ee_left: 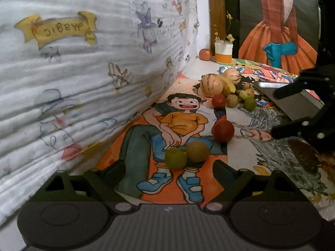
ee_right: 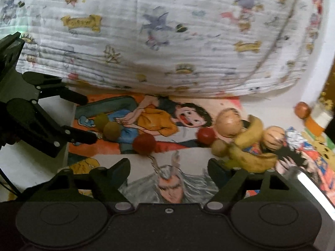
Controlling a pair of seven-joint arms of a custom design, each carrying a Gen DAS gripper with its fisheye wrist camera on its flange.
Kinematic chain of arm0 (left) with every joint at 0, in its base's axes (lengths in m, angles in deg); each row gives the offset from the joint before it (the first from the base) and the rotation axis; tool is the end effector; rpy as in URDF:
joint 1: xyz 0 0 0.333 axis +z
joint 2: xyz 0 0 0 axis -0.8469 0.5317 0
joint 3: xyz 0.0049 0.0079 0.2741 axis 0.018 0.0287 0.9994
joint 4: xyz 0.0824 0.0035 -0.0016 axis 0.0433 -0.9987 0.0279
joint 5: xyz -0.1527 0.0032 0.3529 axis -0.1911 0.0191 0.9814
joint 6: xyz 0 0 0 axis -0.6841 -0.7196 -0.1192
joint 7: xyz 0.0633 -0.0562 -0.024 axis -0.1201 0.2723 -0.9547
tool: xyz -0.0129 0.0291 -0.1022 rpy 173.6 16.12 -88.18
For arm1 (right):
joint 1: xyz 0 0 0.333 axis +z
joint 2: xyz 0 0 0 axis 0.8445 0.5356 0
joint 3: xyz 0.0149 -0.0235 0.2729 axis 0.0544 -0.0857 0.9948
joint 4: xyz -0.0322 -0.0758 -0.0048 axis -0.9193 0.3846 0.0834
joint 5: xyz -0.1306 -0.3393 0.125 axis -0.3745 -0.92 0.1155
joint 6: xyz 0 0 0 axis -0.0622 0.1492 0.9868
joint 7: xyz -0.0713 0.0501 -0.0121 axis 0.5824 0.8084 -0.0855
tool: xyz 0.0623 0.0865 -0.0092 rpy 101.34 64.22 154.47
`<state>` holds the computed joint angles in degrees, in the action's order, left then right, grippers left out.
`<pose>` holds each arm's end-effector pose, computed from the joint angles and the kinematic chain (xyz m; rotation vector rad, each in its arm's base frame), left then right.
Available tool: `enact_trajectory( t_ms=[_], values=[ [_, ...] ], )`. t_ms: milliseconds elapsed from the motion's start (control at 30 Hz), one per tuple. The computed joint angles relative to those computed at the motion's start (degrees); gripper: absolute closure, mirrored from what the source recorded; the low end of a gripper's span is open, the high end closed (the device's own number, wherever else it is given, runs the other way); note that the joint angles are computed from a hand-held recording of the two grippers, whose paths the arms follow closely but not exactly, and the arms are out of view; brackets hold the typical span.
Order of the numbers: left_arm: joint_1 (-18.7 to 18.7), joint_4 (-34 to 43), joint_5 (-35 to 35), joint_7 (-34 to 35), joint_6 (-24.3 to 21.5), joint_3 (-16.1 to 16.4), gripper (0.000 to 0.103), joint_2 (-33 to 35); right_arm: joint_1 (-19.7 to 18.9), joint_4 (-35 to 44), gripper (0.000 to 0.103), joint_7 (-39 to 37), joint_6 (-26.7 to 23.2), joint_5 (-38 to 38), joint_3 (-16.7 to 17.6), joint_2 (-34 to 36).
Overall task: Organize fruits
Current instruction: 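Move both grippers down toward the small fruits beside the bananas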
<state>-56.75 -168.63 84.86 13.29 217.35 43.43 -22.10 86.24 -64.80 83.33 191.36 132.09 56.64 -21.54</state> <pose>0.4038 -0.1455 0.3934 -1.3495 1.9829 -0.9307 0.4367 0.1750 0.4160 -2.1407 0.9755 -0.5979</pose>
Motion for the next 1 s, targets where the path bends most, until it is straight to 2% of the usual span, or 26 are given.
enact_trajectory(
  t_ms=[100,300,367,467,733,833,900,967,1000],
  values=[
    [-2.05,0.44,1.57,0.84,0.27,2.85,0.018,0.93,0.41,2.39,0.028,-0.89,-1.21,0.31,-0.17,2.51],
    [-10.56,1.84,6.18,0.66,-0.02,13.09,0.036,2.70,-1.12,6.07,0.042,-1.08,-3.24,0.19,1.82,6.30],
    [-10.87,2.34,6.93,0.61,0.41,13.75,0.039,3.25,-1.66,6.99,0.047,-0.59,-3.67,0.05,2.44,7.28],
    [-11.90,3.23,8.42,0.01,0.72,15.11,0.043,4.06,-2.11,7.82,0.050,-0.86,-4.02,0.41,3.03,8.12],
    [-12.19,5.15,12.26,-2.32,1.73,16.28,0.057,5.92,-2.52,9.85,0.058,-3.91,-4.48,4.17,3.81,9.92],
    [-16.26,6.33,16.87,-5.59,1.48,20.96,0.066,6.51,-2.80,10.17,0.062,-4.50,-4.74,5.19,4.01,10.29],
    [-17.61,6.93,19.21,-7.27,1.43,22.46,0.073,6.76,-2.81,10.48,0.066,-5.75,-5.08,6.92,3.98,10.43],
    [-17.58,7.35,20.53,-8.64,1.44,22.46,0.075,6.95,-2.89,10.67,0.068,-6.65,-5.27,8.18,4.06,10.55],
    [-16.47,7.38,20.42,-8.91,1.32,21.21,0.076,6.94,-2.88,10.86,0.068,-7.32,-5.24,9.13,4.09,10.72]
  ],
)
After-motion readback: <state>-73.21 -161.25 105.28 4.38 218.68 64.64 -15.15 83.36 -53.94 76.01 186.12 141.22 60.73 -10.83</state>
